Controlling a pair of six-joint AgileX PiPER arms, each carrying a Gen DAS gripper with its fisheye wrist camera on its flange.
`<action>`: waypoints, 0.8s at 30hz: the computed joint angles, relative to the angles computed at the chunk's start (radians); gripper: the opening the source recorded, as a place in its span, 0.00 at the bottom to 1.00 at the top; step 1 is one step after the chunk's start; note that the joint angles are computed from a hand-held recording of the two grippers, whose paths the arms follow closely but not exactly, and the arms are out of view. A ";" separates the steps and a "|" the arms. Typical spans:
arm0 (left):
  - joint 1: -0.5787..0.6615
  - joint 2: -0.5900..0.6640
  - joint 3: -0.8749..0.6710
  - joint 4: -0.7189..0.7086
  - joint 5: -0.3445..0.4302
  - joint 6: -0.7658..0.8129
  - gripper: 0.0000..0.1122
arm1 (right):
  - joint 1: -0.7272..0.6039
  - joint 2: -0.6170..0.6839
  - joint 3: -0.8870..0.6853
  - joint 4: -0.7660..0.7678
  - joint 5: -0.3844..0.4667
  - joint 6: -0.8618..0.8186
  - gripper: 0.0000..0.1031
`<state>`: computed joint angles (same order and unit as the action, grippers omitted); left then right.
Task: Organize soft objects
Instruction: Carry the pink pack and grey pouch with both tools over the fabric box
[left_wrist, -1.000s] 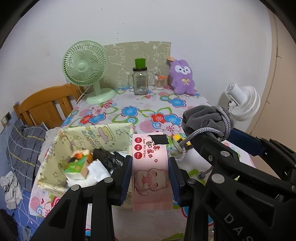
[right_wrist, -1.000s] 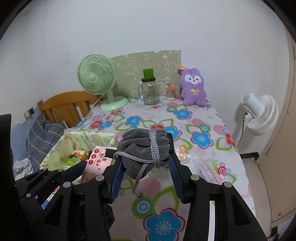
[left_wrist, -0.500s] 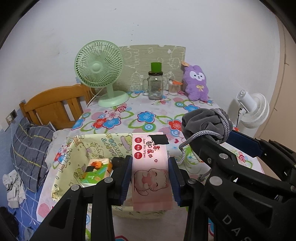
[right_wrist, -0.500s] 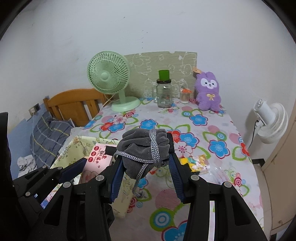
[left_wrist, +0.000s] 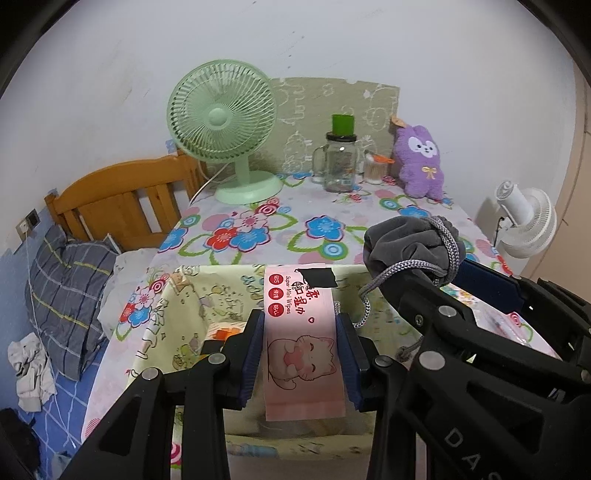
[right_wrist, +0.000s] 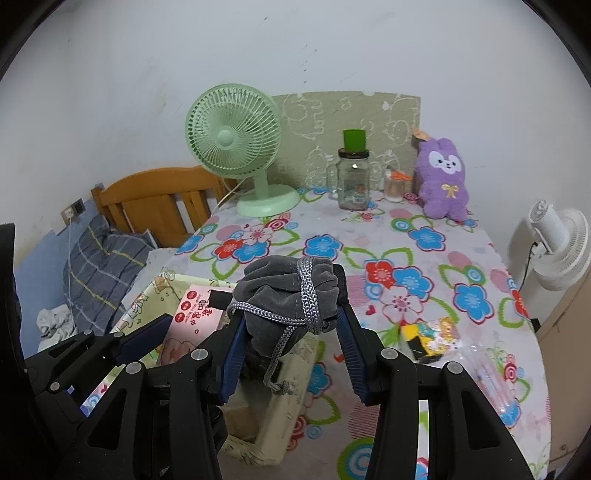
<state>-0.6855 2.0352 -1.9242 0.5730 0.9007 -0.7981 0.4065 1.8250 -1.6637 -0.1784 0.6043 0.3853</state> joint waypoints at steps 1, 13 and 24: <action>0.010 0.003 0.001 -0.009 -0.002 0.007 0.35 | 0.003 0.014 -0.012 0.006 -0.001 -0.002 0.49; 0.089 0.020 0.031 -0.096 -0.014 0.063 0.50 | 0.021 0.140 -0.135 0.109 0.037 -0.109 0.49; 0.122 -0.001 0.097 -0.126 -0.028 0.068 0.56 | 0.037 0.206 -0.203 0.188 0.074 -0.181 0.56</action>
